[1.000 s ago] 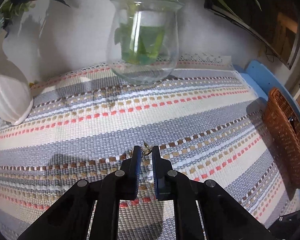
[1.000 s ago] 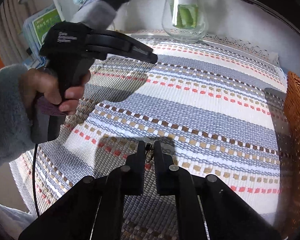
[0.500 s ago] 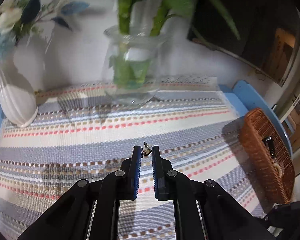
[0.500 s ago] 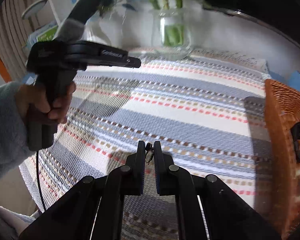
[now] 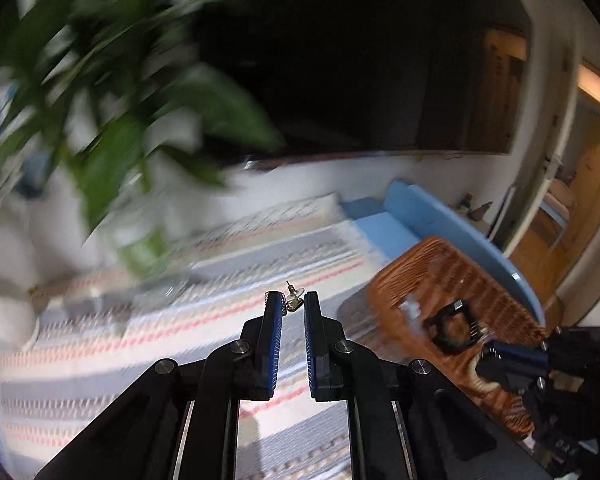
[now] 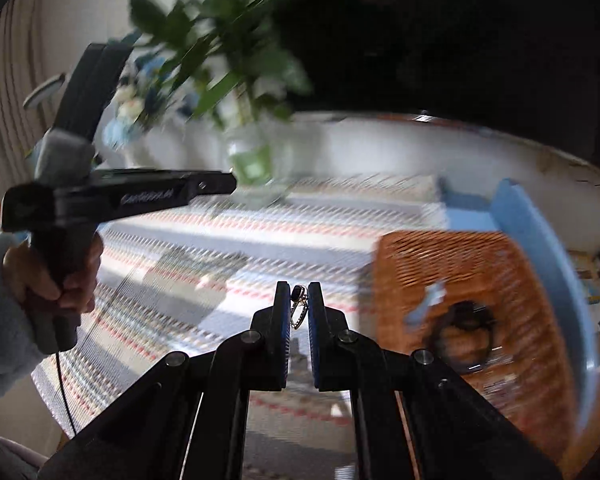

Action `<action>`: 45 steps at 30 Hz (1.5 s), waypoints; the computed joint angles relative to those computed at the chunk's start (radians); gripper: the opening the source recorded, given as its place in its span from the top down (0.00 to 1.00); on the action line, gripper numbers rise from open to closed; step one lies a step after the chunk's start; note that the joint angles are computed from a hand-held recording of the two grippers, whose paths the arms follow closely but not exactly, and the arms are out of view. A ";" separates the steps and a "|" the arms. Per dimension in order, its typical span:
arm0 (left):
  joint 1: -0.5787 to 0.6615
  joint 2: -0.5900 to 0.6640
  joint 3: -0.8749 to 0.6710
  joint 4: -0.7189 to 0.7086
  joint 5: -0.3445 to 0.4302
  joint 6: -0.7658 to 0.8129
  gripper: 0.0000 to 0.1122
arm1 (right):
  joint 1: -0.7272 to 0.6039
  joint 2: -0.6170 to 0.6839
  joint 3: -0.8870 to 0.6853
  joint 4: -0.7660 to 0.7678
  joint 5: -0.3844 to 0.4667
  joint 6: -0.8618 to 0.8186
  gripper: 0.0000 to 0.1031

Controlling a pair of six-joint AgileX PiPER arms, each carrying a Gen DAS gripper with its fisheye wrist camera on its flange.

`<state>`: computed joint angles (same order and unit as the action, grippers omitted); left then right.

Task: Organize jewelry
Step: 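Carry the gold charm in the left tool over the basket, then open the left tool to drop the gold charm into the basket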

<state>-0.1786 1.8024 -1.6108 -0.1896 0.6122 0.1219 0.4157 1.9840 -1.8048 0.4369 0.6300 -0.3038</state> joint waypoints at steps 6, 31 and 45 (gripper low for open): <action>-0.132 0.141 -0.296 0.009 0.086 -0.005 0.91 | -0.129 -0.062 0.051 0.019 -0.019 -0.010 0.91; -0.322 0.311 -0.258 -0.201 0.242 -0.024 0.91 | -0.402 0.086 0.070 0.196 0.103 -0.120 0.91; -0.291 0.343 -0.245 -0.223 0.273 -0.007 0.90 | -0.366 0.153 0.019 0.121 0.156 -0.045 0.91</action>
